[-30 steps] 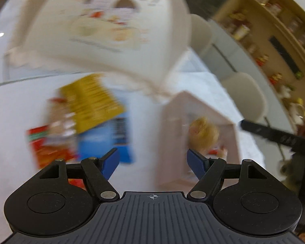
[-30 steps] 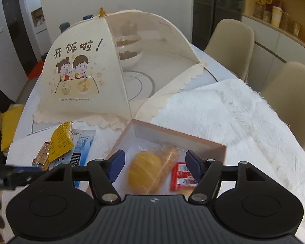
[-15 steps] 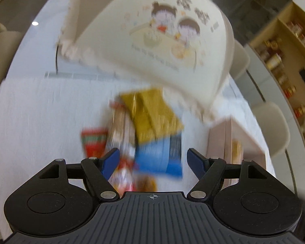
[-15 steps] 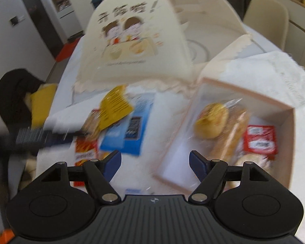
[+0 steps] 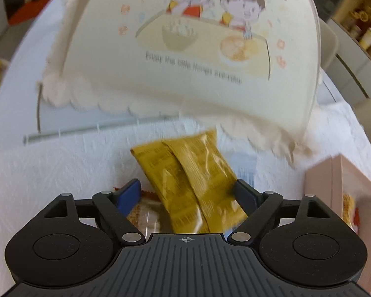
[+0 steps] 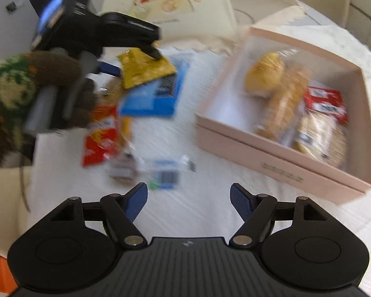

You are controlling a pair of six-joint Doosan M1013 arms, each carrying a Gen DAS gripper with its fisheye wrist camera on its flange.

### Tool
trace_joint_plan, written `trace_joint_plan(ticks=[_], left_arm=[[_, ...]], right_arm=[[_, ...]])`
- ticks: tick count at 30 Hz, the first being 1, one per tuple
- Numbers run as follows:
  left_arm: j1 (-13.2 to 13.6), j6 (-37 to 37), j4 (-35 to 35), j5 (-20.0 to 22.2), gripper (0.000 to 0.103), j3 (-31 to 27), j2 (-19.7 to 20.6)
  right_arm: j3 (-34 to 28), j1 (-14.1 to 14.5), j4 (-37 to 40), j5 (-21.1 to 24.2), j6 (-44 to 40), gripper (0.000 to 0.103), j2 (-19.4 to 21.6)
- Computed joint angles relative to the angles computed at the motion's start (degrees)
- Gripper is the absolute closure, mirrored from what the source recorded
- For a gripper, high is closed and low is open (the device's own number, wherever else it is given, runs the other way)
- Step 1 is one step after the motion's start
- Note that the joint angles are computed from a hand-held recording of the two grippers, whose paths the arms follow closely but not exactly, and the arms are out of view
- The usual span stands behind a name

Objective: Organize snacks

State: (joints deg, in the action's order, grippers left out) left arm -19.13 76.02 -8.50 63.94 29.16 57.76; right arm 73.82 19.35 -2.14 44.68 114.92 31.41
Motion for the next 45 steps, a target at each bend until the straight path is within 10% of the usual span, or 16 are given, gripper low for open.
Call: trace_joint_plan(ticks=[4, 6, 19, 27, 31, 42, 45], left_arm=[[0.76, 8.27, -3.29, -6.49, 0.051, 11.65, -6.18], [1.59, 10.77, -7.08, -7.26, 0.092, 16.3, -8.81], [6.41, 20.61, -28.08, -15.28, 0.087, 42.82, -23.16], [7.32, 15.11, -22.95, -21.96, 0.082, 48.79, -27.77], [7.42, 15.6, -21.59, -20.53, 0.082, 48.82, -28.06], [5.51, 20.67, -26.16, -15.2, 0.082, 48.27, -27.7], [4.38, 19.15, -24.62, -13.82, 0.082, 47.34, -27.19]], right_arm=[[1.98, 0.36, -2.59, -0.4, 2.22, 0.029, -0.94], [2.54, 0.42, -2.08, -0.5, 2.16, 0.029, -1.14], [-3.21, 2.24, -0.84, -1.78, -4.63, 0.029, 2.84], [-14.12, 3.01, 1.4, 1.92, -8.61, 0.029, 9.84], [-17.12, 2.88, 3.44, 5.28, -10.42, 0.071, 11.92], [1.18, 1.62, 9.42, 1.12, -16.38, 0.067, 0.76], [4.89, 2.63, -0.16, -0.88, -8.64, 0.037, -1.53]])
